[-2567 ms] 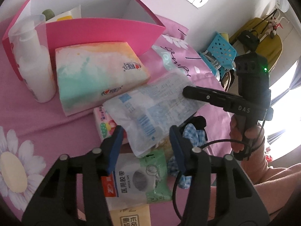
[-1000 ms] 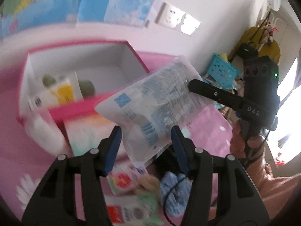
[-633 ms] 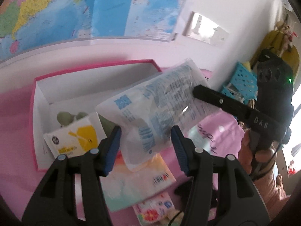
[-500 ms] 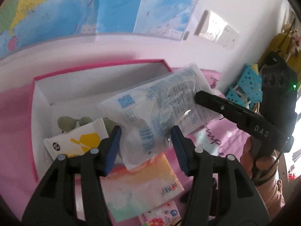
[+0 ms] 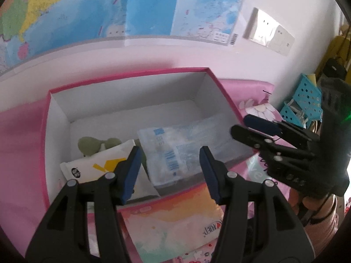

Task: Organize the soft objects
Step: 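Carry the clear plastic bag into the pink box and release it, then move the right tool to the blue gingham scrunchie and grasp it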

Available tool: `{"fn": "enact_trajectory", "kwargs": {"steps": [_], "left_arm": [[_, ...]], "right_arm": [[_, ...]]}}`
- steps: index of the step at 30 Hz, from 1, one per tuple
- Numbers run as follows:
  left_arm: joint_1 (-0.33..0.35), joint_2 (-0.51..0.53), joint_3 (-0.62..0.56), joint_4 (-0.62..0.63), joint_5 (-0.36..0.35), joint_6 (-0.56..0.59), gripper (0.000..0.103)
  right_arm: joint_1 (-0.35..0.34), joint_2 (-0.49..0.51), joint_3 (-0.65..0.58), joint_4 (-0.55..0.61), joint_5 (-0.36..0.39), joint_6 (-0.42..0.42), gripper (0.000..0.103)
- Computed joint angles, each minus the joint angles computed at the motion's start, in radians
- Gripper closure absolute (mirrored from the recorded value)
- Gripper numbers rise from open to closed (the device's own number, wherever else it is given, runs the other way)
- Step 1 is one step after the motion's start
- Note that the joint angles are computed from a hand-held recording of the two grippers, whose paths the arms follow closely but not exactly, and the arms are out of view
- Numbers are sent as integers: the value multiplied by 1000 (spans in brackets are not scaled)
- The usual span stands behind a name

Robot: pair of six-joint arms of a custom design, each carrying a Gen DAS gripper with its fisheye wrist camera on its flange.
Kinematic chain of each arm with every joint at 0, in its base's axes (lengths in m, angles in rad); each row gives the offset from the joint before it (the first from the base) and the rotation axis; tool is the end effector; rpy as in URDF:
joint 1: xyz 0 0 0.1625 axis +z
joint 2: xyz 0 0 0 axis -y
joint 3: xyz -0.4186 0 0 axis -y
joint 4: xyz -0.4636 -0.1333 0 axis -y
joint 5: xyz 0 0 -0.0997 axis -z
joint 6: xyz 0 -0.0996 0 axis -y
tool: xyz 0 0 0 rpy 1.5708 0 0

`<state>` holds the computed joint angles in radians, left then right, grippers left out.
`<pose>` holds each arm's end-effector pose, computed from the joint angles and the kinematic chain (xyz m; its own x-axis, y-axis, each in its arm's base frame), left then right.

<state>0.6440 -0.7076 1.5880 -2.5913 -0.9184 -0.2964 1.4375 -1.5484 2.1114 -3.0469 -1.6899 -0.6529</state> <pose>-0.4619 -0.5891 0.0127 -0.7524 0.3854 -0.5341 0.5982 0.7393 -0.3091 0.0485 -0.5520 0.3520 -0.8211 -0.1892 0.5385 -0.5257 0.6180 -0.5845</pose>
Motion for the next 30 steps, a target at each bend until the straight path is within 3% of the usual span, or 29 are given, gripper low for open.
{"fn": "enact_trajectory", "kwargs": {"steps": [7,12,17,23,30], "left_arm": [[-26,-16,35,-39,4,39,47],[-45,-72,113,-80,-37,52,46],[-64,-151,225,-121,-105,56,46],[-94,-223,340,-139,-186,46,46],[-137,-262,436,-157,-262,41,46]], "right_arm": [[25,15,-10,64,-44,-43,61],[-9,-66,26,154,86,-7,60],[-69,-207,81,318,262,-7,58],[-118,-424,178,493,401,-97,58],[-205,-676,289,669,476,-206,57]]}}
